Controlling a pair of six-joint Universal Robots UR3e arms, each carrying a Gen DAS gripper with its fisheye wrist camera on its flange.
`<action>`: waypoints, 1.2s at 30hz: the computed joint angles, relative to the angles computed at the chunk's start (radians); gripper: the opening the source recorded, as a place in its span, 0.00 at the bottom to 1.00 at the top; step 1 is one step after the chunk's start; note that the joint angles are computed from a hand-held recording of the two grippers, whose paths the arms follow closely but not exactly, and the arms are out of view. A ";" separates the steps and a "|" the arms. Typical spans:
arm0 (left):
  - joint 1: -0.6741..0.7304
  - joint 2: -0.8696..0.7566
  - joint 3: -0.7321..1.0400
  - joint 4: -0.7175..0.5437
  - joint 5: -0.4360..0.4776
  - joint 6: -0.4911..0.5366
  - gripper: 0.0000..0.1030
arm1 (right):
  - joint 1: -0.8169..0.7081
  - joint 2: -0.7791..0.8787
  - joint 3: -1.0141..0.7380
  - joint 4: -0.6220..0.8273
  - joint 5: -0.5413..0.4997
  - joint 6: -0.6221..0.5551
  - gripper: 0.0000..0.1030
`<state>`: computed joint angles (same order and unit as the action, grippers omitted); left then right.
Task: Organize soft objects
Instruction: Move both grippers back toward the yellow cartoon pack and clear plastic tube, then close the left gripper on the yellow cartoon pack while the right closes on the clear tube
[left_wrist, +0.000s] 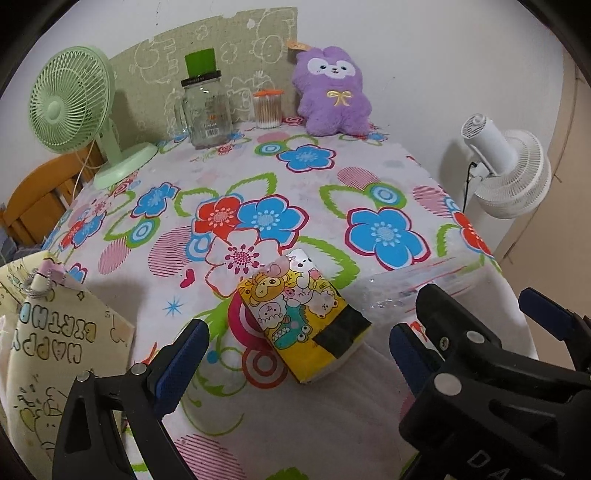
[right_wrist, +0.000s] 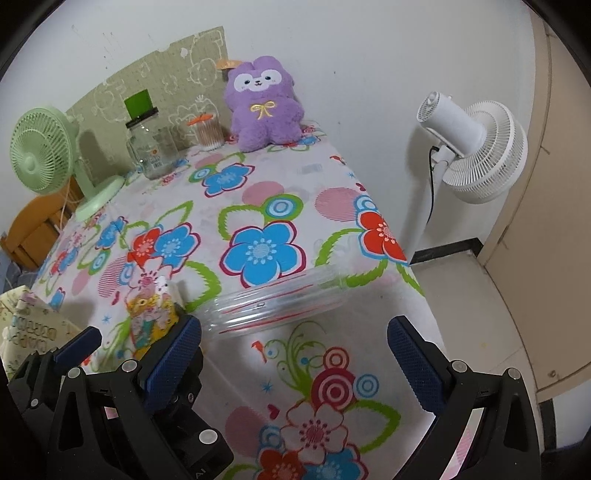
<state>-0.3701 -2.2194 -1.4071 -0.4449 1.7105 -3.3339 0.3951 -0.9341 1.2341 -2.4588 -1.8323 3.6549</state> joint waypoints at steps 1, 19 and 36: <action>-0.001 -0.006 0.006 0.001 0.002 -0.001 0.96 | -0.005 0.007 -0.004 -0.002 0.009 -0.004 0.99; 0.026 -0.094 0.120 -0.071 -0.043 0.011 0.81 | -0.030 0.186 -0.231 0.054 0.049 -0.095 0.99; 0.037 -0.076 0.073 -0.022 -0.084 0.074 0.60 | -0.037 0.193 -0.223 0.049 0.093 -0.119 0.65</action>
<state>-0.3334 -2.2949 -1.3337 -0.4666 1.6263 -3.2604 0.3584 -0.7410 1.0112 -2.4098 -1.7396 3.5361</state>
